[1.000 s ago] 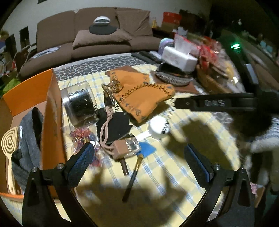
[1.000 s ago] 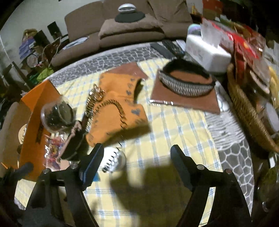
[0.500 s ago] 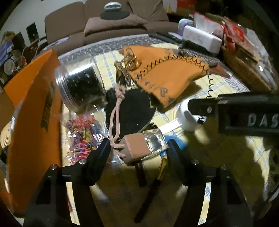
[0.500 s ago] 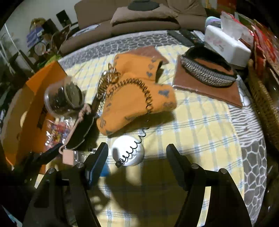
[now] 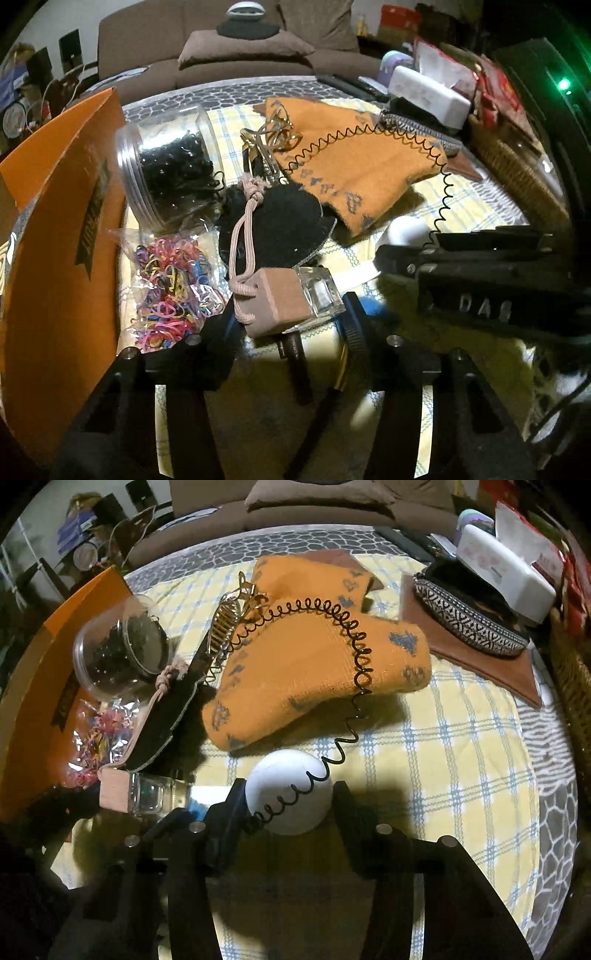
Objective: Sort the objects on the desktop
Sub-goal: 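Grasp the glass perfume bottle with the left gripper while the right grasps the white corded scoop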
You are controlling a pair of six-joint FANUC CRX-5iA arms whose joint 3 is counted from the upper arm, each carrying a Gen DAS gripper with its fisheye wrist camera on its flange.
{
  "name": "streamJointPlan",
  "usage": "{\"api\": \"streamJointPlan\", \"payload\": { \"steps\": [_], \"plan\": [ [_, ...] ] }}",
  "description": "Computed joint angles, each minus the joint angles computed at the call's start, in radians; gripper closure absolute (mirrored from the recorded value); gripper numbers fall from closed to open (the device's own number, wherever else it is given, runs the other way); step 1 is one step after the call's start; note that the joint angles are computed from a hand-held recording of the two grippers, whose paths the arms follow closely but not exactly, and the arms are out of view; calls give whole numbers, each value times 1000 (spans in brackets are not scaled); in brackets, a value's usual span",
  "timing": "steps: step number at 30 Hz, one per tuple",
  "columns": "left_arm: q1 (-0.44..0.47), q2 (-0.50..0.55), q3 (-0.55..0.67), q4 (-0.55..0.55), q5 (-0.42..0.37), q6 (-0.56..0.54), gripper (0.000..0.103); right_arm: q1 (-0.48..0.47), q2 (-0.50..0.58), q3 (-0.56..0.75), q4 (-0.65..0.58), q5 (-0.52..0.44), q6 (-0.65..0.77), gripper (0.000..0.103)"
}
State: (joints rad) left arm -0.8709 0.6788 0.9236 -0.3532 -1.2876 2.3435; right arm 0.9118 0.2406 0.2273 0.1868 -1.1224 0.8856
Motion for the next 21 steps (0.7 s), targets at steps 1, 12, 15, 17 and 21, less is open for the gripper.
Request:
{"api": "streamJointPlan", "payload": {
  "steps": [1, 12, 15, 17, 21],
  "plan": [
    [1, -13, -16, 4, 15, 2, 59, -3, -5, -3, -1, 3, -7, 56],
    [13, -170, -136, 16, 117, 16, 79, -21, -165, -62, -38, 168, -50, 56],
    [8, -193, -137, -9, 100, 10, 79, -6, -173, -44, -32, 189, -51, 56],
    [9, -198, -134, -14, 81, 5, 79, 5, -167, -30, -21, 194, -55, 56],
    [10, -193, -147, 2, 61, 10, 79, 23, -163, -22, 1, 194, -74, 56]
  ]
}}
